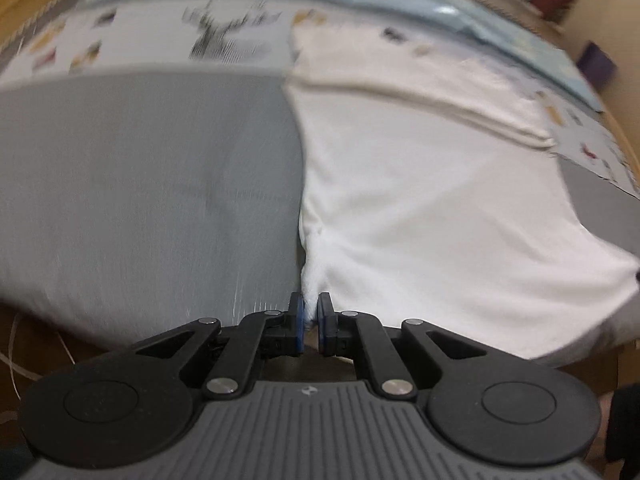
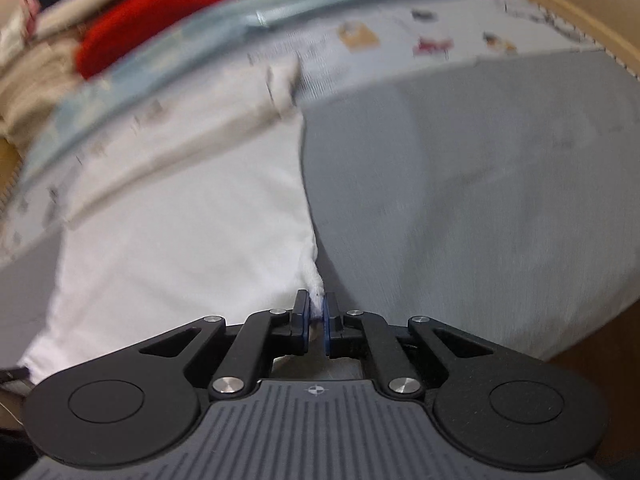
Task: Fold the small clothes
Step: 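Grasp the T-shirt hem corners with both grippers and lift them, then carry the hem with both grippers toward the collar, folding the shirt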
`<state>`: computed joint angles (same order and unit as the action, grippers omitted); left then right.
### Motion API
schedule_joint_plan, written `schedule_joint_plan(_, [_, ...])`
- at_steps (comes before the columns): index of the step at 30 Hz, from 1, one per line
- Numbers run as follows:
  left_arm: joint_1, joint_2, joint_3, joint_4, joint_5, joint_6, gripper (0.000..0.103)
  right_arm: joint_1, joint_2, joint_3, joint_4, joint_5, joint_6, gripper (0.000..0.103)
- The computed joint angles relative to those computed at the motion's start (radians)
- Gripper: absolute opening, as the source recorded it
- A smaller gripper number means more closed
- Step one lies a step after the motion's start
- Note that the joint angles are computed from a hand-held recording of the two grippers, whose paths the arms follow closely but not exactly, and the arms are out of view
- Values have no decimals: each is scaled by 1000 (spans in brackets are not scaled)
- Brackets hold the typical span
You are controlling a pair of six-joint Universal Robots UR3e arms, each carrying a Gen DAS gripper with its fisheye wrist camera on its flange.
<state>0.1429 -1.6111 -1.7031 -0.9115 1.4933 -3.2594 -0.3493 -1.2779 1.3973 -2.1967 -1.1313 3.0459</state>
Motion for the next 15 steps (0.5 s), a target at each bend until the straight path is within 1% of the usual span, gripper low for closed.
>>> schedule_joint_plan(2, [10, 43, 20, -28, -23, 21, 6, -24, -27, -21, 16, 41, 4, 6])
schedule_joint_plan(4, [36, 114, 16, -50, -62, 59, 6, -53, -69, -30, 44, 89, -17, 6])
schedule_joint_plan(6, [61, 193, 6, -92, -110, 88, 6, -98, -123, -31, 102, 162, -67, 5])
schedule_joint_plan(7, [92, 248, -6, -129, -149, 113, 6, -121, -152, -24, 135, 196, -109, 6])
schedule_joint_plan(9, [155, 355, -17, -224, -213, 167, 6, -183, -221, -29, 253, 255, -209, 5])
schedule_joint_plan(10, [198, 417, -17, -295, -247, 202, 6, -220, -255, -33, 326, 286, -256, 5])
schedule_joint_plan(13, [358, 589, 6, -523, -370, 315, 6, -343, -343, -70, 595, 366, -389, 5])
schedule_joint_plan(15, [465, 661, 36, -661, -451, 395, 6, -423, -398, -87, 764, 413, -490, 5])
